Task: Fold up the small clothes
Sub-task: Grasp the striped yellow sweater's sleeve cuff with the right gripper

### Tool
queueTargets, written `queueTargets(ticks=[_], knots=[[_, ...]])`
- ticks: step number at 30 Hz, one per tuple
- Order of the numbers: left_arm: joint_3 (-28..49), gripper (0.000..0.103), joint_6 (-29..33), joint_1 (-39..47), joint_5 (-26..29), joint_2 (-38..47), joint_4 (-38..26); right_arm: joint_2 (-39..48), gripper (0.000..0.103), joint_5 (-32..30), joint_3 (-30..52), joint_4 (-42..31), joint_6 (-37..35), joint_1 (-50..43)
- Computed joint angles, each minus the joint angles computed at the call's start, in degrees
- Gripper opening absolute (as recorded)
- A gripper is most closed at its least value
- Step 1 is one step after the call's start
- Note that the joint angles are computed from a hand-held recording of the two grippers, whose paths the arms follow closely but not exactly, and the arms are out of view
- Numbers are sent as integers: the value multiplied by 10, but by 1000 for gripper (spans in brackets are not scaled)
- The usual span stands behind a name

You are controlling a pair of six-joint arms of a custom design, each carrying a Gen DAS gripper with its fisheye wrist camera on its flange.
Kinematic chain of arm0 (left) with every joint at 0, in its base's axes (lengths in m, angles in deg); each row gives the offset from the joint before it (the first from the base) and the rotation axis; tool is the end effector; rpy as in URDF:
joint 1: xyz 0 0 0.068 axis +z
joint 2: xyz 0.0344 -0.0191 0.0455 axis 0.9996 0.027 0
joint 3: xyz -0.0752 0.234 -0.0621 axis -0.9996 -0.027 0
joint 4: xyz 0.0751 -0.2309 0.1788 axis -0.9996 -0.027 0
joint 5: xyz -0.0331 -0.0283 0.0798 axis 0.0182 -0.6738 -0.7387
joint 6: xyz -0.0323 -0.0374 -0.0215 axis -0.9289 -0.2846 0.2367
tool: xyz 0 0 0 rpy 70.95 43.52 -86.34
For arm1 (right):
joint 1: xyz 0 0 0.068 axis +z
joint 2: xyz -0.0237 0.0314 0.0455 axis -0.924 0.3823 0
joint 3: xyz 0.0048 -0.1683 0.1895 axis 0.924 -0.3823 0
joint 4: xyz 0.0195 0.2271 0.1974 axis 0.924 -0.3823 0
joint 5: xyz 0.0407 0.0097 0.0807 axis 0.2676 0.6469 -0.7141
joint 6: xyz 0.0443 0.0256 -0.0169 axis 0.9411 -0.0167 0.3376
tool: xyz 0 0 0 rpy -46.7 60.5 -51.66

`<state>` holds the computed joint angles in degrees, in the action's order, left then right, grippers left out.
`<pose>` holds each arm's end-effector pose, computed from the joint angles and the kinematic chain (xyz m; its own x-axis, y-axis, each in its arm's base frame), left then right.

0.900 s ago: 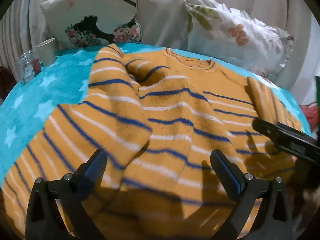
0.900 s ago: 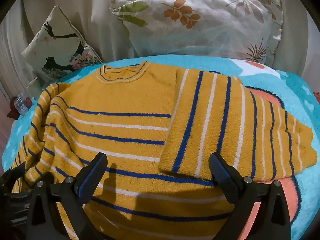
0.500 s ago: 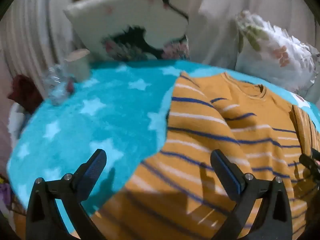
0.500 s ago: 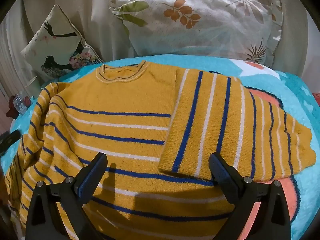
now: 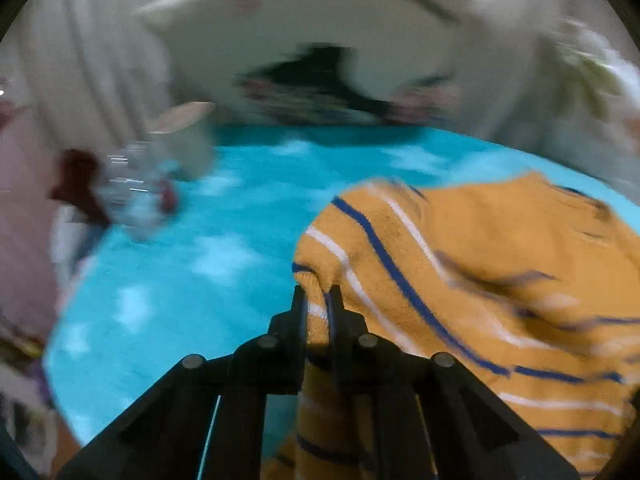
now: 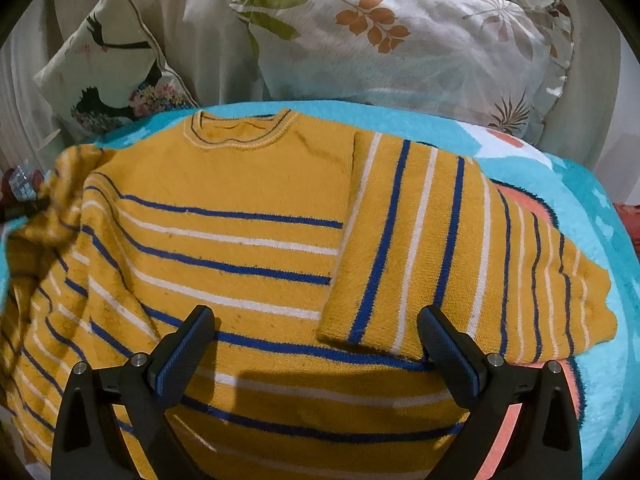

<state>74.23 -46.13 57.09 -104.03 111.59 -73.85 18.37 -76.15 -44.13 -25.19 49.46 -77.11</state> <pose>0.3350 -0.1805 0.2602 -0.7627 -0.1774 -0.6220 -0.3415 0.9272 0.1542 0.2857 -0.0389 0.1659 -0.6509 -0.1200 -0.7496 -0.1826 0.9832 0.0012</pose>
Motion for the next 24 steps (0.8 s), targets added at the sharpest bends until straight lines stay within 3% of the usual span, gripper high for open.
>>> queueTargets(ticks=[3, 6, 7, 8, 9, 10, 11, 12, 14, 18, 21, 24], knots=[[-35, 13, 6, 13, 21, -40, 8, -2, 103, 18, -2, 0, -1, 9], [-66, 21, -17, -18, -6, -85, 10, -2, 103, 8, -1, -1, -1, 4], [-85, 32, -15, -32, -21, -112, 17, -3, 103, -7, -1, -2, -2, -3], [-102, 50, -17, -57, -36, -141, 28, -8, 101, -52, -1, -6, -4, -24], [-126, 61, -9, -73, -45, -175, 42, -14, 95, -107, 1, -16, -8, -52], [-130, 78, -19, -105, -72, -198, 32, -24, 94, -183, 7, -42, -17, -100], [-136, 87, -36, -143, -107, -220, 23, -30, 94, -226, 11, -58, -22, -134], [-132, 89, -50, -171, -133, -228, 10, -43, 95, -281, 12, -74, -29, -196], [-137, 90, -83, -231, -181, -242, -10, -45, 95, -313, 20, -86, -41, -273], [-140, 90, -116, -297, -208, -240, -12, 59, 96, -277, 78, -103, -54, -385], [-169, 90, -136, -315, -190, -256, 3, 149, 96, -250, 127, -119, -46, -394], [-208, 90, -141, -316, -154, -287, 38, 180, 95, -251, 148, -67, 5, -368]])
